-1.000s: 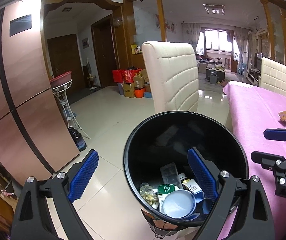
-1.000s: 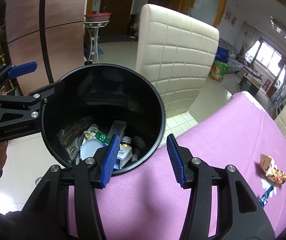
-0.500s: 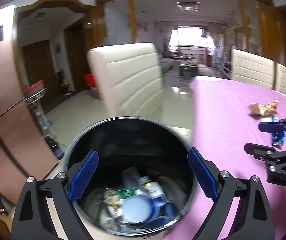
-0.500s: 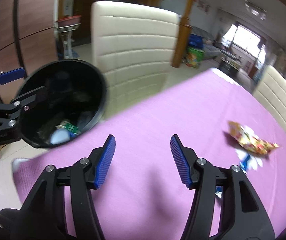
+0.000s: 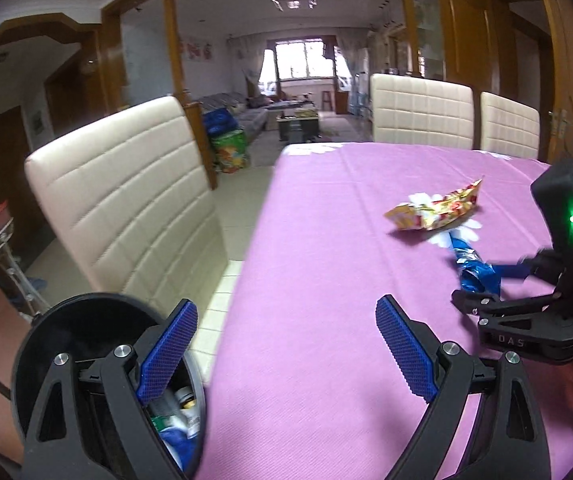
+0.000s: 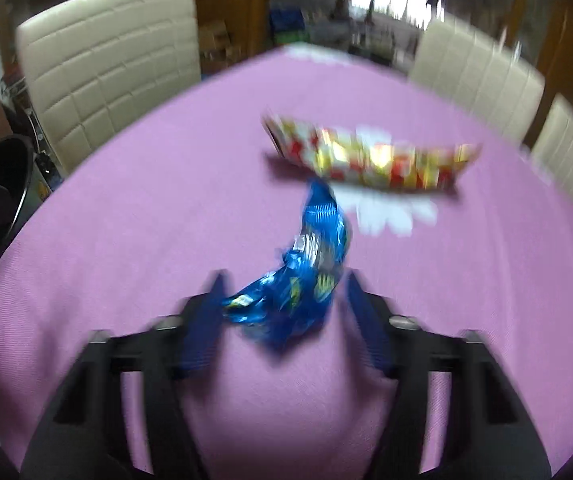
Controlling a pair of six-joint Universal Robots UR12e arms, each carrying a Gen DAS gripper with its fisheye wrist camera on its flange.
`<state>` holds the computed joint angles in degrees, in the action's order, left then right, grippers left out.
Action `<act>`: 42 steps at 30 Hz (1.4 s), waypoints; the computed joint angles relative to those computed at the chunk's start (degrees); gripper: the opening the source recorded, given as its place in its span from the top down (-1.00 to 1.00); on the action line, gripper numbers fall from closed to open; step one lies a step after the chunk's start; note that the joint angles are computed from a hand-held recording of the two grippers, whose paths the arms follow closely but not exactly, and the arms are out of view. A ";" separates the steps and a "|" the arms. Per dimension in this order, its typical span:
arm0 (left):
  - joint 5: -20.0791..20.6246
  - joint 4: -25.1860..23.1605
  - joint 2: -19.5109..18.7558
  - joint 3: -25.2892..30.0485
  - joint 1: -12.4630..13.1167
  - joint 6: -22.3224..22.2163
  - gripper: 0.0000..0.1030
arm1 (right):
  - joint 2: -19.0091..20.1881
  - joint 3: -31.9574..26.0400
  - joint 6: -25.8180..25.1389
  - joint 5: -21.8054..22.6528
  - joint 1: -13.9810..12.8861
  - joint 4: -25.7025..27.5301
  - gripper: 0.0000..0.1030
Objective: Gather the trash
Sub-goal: 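Grasp the blue candy wrapper with the right tool while the left tool approaches the gold wrapper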
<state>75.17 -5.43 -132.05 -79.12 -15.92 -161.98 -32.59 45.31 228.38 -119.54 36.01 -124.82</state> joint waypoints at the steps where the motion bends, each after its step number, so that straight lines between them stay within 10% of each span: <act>1: -0.04 -0.98 -0.21 0.59 -0.25 0.25 -0.72 | -0.73 1.16 0.82 -0.83 0.00 -0.10 0.14; 11: 1.03 -7.24 -2.41 5.30 -3.89 5.29 -0.72 | -8.34 15.35 3.49 -5.84 -0.33 -9.76 0.14; 17: 0.34 -6.81 -2.53 5.49 -5.07 6.80 -0.72 | -9.00 16.78 6.04 -5.58 -0.53 -8.59 -0.21; 26: 0.72 -7.61 -2.74 5.74 -5.69 7.83 -0.72 | -9.26 16.92 7.64 -5.72 -0.66 -7.01 0.35; 35: 0.54 -7.78 -2.80 5.86 -5.56 7.11 -0.72 | -10.23 18.67 8.65 -7.77 -0.38 -9.86 0.39; 42: 0.52 -7.28 -2.86 5.71 -5.55 7.17 -0.72 | -11.12 20.23 10.67 -4.38 -1.11 -11.18 -0.16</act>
<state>75.70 -12.72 -134.91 -73.40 -21.47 -154.82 -43.71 65.53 239.04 -123.92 34.90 -136.01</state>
